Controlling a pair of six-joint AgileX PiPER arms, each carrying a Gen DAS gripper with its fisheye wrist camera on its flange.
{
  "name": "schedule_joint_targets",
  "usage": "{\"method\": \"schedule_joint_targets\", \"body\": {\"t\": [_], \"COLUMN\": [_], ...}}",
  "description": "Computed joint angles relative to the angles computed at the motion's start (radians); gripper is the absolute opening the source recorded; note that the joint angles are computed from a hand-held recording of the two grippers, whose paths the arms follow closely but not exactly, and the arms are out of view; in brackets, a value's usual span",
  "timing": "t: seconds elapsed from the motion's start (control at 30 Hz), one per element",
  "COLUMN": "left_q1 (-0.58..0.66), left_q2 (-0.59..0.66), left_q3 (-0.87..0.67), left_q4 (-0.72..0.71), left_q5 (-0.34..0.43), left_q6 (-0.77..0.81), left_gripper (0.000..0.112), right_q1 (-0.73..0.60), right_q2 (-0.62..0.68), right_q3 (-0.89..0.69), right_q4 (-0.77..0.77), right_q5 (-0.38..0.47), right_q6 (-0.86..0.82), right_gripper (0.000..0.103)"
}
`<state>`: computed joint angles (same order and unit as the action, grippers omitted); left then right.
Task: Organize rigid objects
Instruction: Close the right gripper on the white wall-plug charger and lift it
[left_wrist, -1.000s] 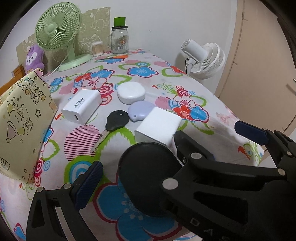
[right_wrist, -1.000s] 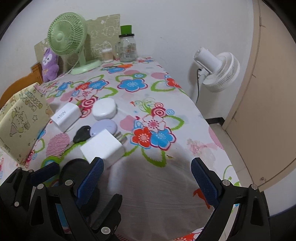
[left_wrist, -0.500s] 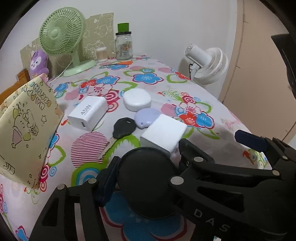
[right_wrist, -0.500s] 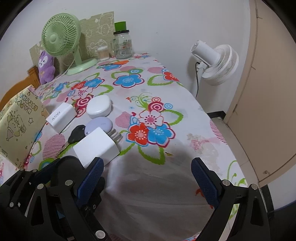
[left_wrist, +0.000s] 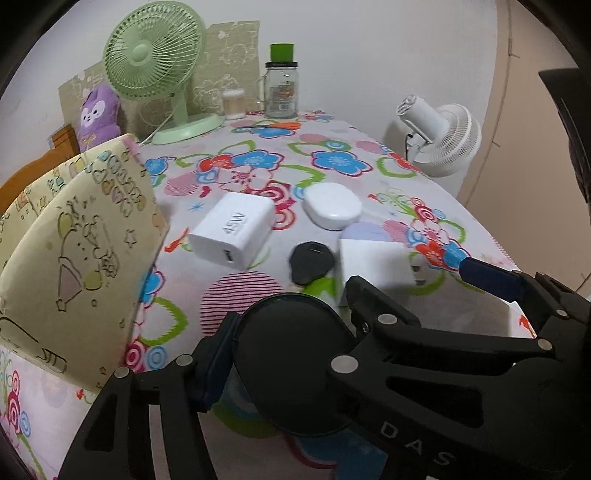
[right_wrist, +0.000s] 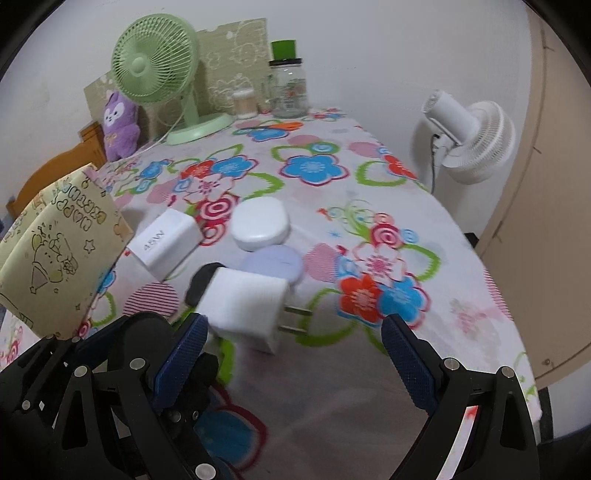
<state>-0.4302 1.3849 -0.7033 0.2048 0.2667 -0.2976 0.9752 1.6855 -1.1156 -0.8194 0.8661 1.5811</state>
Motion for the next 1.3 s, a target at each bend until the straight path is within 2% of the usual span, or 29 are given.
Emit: {"method": "schedule_joint_targets", "body": {"t": [0.13,0.3,0.33,0.37,0.63,0.87,0.97,1.3], "left_q1": [0.035,0.064,0.066,0.068,0.065,0.055,0.06,0.086], "left_q2": [0.02,0.034,0.035,0.038,0.024,-0.029,-0.038,-0.118], "left_q3": [-0.012,-0.025,-0.026,-0.028,-0.031,-0.033,-0.052,-0.07], "left_q4": [-0.046,-0.149,-0.127,-0.115,-0.175,-0.211,-0.252,-0.325], "left_q5": [0.001,0.004,0.003,0.001,0.014,0.039,0.081,0.146], "left_q6": [0.059,0.18,0.158,0.146,0.215,0.26,0.311,0.413], "left_gripper": [0.066,0.066,0.066,0.066,0.066,0.066,0.066,0.066], "right_q1": [-0.018,-0.037,-0.037,-0.034,-0.024,0.011,0.02,0.075], "right_q2": [0.036,0.058,0.063,0.073,0.061,0.023,0.015,-0.004], "right_q3": [-0.039,-0.055,-0.062,-0.076,-0.075,-0.078,-0.093,-0.157], "right_q4": [0.024,0.043,0.037,0.033,0.039,0.022,0.037,0.034], "right_q5": [-0.023,-0.072,-0.07,-0.05,-0.011,0.061,0.092,0.203], "right_q6": [-0.041,-0.062,-0.066,-0.071,-0.052,-0.017,-0.024,-0.003], "right_gripper": [0.096,0.083,0.07,0.069,0.069,0.069,0.069,0.069]}}
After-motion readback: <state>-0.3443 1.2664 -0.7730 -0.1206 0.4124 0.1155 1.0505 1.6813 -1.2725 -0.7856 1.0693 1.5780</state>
